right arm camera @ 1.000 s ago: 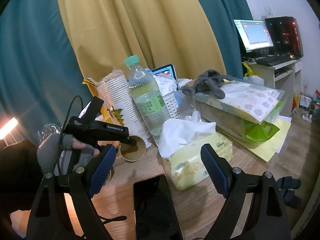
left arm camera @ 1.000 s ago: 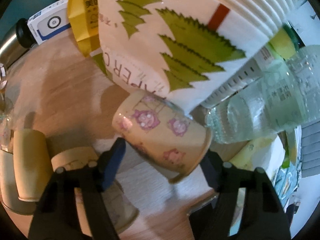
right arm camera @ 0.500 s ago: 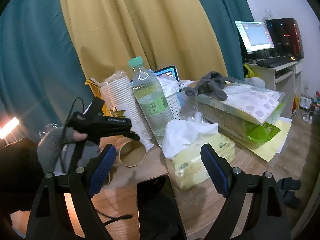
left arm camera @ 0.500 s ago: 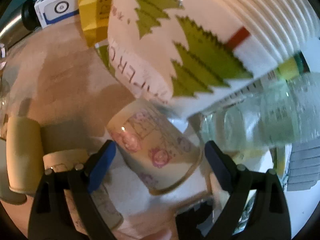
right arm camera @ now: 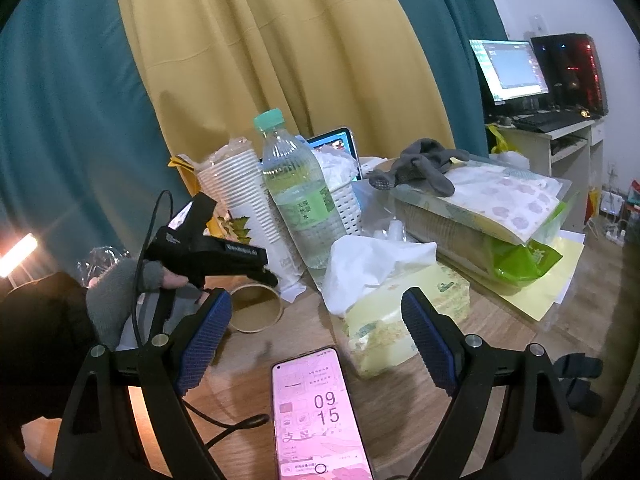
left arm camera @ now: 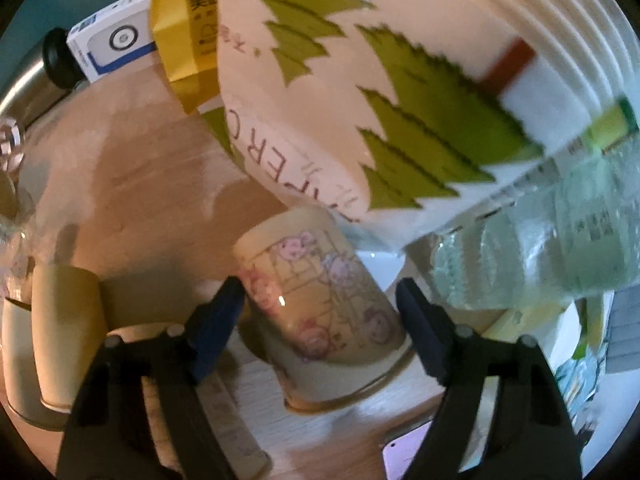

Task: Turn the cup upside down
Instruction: 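Lift the pink-printed cup with the left gripper and turn it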

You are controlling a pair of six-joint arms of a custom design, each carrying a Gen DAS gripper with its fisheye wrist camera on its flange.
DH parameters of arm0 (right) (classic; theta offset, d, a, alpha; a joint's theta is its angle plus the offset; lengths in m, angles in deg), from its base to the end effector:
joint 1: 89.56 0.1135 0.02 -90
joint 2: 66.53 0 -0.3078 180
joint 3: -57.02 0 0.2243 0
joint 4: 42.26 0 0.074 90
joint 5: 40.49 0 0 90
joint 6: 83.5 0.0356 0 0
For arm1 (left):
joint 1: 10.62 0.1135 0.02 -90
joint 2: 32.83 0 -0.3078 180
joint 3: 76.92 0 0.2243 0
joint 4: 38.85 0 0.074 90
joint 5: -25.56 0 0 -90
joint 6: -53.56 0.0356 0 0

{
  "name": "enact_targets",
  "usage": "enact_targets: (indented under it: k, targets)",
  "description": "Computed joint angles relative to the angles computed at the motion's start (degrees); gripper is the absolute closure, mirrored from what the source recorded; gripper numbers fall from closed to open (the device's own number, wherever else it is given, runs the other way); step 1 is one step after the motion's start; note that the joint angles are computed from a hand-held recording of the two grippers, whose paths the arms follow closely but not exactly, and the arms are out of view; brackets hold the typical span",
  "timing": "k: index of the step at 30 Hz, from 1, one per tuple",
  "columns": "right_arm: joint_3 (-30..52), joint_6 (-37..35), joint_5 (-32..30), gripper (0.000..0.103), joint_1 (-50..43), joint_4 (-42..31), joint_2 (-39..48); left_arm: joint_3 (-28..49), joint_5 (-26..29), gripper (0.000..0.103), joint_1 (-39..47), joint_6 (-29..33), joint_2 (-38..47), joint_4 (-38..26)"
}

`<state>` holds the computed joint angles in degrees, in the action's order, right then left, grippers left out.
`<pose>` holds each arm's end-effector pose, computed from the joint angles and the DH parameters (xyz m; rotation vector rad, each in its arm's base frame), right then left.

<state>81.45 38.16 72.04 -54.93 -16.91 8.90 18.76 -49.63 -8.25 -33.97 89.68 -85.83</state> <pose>0.1559 0.0911 0.1908 0.1971 1.9895 0.3515 0.4158 0.0081 0.1677 0.0548 2.8286 -0.3503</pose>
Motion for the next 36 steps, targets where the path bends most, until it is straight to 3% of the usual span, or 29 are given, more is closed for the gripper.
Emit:
enact_targets:
  k: [4, 12, 19, 22, 26, 31, 36]
  targets:
    - [0.6, 0.3, 1.1, 0.014, 0.9, -1.2, -0.5, -0.9, 0.2, 0.034, -0.3, 1.0, -0.4, 1.0]
    - [2.9, 2.1, 6.1, 0.014, 5.1, -6.8, -2.4, -2.3, 5.0, 0.036, 1.9, 6.3, -3.7, -1.7]
    - [6.9, 5.4, 14.2, 0.014, 12.9, -14.9, -4.6, -5.4, 12.9, 0.036, 6.9, 16.3, -11.1, -5.4]
    - [9.5, 7.6, 18.8, 0.014, 17.5, -19.6, -4.8, -10.8, 16.9, 0.036, 9.7, 22.9, -17.8, -8.1]
    - [12.6, 11.4, 23.9, 0.014, 23.5, -24.2, -3.4, -16.5, 23.0, 0.036, 17.6, 36.6, -25.3, -12.7]
    - [16.7, 15.1, 27.6, 0.014, 30.6, -25.7, 1.9, -23.0, 27.0, 0.036, 28.8, 52.6, -28.8, -13.4]
    - [20.3, 17.4, 26.5, 0.014, 34.8, -23.3, 8.0, -24.4, 30.5, 0.036, 41.5, 71.5, -27.4, -21.0]
